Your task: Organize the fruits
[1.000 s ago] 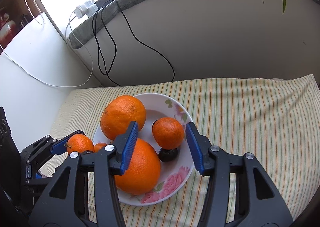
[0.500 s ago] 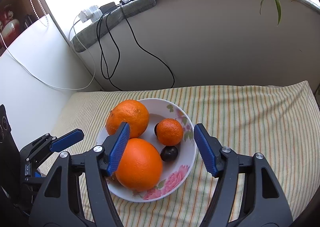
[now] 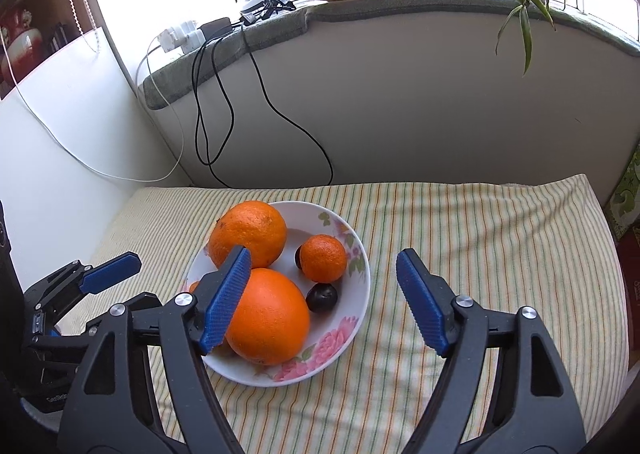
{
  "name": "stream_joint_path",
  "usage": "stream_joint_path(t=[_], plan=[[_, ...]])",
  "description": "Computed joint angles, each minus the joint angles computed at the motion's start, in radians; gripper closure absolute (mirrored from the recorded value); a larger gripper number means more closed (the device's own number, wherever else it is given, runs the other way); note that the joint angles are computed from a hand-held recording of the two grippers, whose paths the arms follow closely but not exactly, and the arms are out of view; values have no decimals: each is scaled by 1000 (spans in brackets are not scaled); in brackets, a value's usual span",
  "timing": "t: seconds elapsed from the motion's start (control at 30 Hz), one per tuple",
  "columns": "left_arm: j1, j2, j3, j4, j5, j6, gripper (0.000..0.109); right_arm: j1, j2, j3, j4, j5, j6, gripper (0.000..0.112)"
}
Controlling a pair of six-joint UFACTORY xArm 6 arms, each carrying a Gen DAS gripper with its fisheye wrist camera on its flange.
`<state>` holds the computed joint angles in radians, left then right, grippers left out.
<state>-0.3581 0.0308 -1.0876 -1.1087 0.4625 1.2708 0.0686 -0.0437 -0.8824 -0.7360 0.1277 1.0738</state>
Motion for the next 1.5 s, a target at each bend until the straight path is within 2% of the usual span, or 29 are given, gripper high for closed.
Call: stream_joint_path(t=[0.1, 0.2, 0.4, 0.77, 1.07, 1.5], plan=[[2, -27, 28, -11, -23, 3, 45, 6, -36, 13, -169, 29, 146, 28], [1, -57, 61, -13, -57, -1, 39, 31, -84, 27, -370, 96, 318, 25], [1, -142, 143, -75, -115, 33, 31, 114, -192, 96, -561, 250, 493, 15], [-8, -289, 295, -176, -174, 117, 29, 241, -362, 247, -614, 392, 677, 14], [5, -344, 361, -181, -163, 114, 29, 351, -376, 264, -588, 504, 652, 14], [11, -388, 386, -213, -157, 147, 29, 373, -368, 261, -583, 500, 669, 14]])
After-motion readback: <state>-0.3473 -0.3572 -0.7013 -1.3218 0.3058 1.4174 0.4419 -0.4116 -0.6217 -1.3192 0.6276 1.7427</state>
